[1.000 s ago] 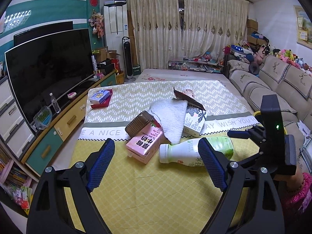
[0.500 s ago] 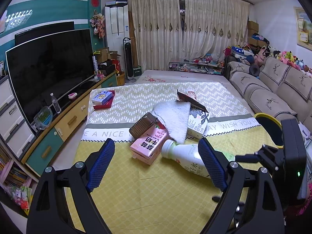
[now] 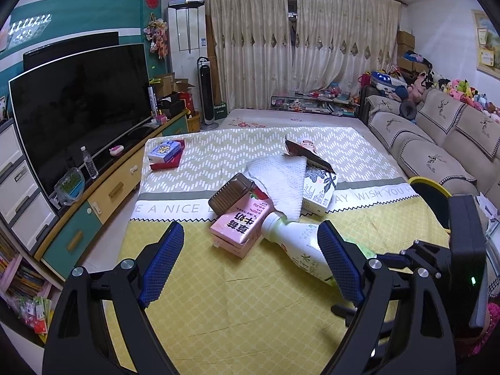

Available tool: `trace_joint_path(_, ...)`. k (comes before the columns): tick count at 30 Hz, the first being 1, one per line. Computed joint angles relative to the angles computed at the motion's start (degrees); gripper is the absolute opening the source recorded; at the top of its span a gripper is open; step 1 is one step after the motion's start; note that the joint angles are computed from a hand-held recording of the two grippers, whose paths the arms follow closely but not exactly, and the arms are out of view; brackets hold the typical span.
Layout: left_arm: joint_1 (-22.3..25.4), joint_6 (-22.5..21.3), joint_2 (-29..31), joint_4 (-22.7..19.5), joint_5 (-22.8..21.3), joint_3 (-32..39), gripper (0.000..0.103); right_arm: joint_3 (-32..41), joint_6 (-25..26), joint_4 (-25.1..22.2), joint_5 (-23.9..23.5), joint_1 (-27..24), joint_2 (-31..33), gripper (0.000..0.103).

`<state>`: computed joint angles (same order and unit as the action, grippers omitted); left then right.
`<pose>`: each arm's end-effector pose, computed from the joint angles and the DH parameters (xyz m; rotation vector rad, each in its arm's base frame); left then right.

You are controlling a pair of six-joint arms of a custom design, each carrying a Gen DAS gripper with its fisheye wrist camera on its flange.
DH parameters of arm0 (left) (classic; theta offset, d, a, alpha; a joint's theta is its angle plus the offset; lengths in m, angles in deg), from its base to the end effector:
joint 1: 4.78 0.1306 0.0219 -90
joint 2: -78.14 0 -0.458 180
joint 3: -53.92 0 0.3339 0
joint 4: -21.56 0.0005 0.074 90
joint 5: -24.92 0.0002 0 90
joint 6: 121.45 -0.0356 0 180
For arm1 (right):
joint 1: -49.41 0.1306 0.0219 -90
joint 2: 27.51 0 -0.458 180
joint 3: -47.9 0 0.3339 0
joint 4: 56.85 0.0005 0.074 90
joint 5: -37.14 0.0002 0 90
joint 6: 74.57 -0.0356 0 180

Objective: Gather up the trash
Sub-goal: 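Grasp the milk bottle with the right gripper and lift it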

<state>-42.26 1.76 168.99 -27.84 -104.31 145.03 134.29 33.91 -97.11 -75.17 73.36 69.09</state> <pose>0.3537 -0.2435 0.5131 -0.2082 2.1917 0.1641 0.4252 0.2031 0.4438 -1.0371 2.1972 0.5189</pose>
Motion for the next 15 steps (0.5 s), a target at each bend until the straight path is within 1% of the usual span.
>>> trace_joint_path(3, 0.0, 0.0, 0.3, 0.1, 0.2, 0.1, 0.086, -0.9, -0.9, 1.9, -0.1, 0.4, -0.4, 0.075)
trace_joint_path(5, -0.1, 0.0, 0.4, 0.1, 0.1, 0.2, 0.086, -0.8, -2.9, 2.9, 2.6, 0.9, 0.0, 0.071)
trace_joint_path(6, -0.1, 0.0, 0.4, 0.1, 0.1, 0.2, 0.086, -0.5, -3.6, 2.9, 3.2, 1.0, 0.3, 0.069)
trace_joint_path(8, 0.0, 0.0, 0.4, 0.0, 0.2, 0.3, 0.086, 0.0, -4.5, 2.5, 3.5, 1.1, 0.9, 0.063)
trace_joint_path(10, -0.1, 0.2, 0.5, -0.3, -0.1, 0.4, 0.086, 0.0, -4.5, 2.3, 4.3, 1.3, 1.1, 0.05)
trace_joint_path(13, 0.0, 0.4, 0.4, -0.2, -0.2, 0.3, 0.086, 0.0, -4.2, 1.8, 3.0, 0.9, 0.9, 0.05)
trace_joint_path(15, 0.0, 0.6, 0.5, -0.1, -0.3, 0.2, 0.086, 0.3, -4.0, 1.1, 0.9, 0.3, 0.6, 0.05)
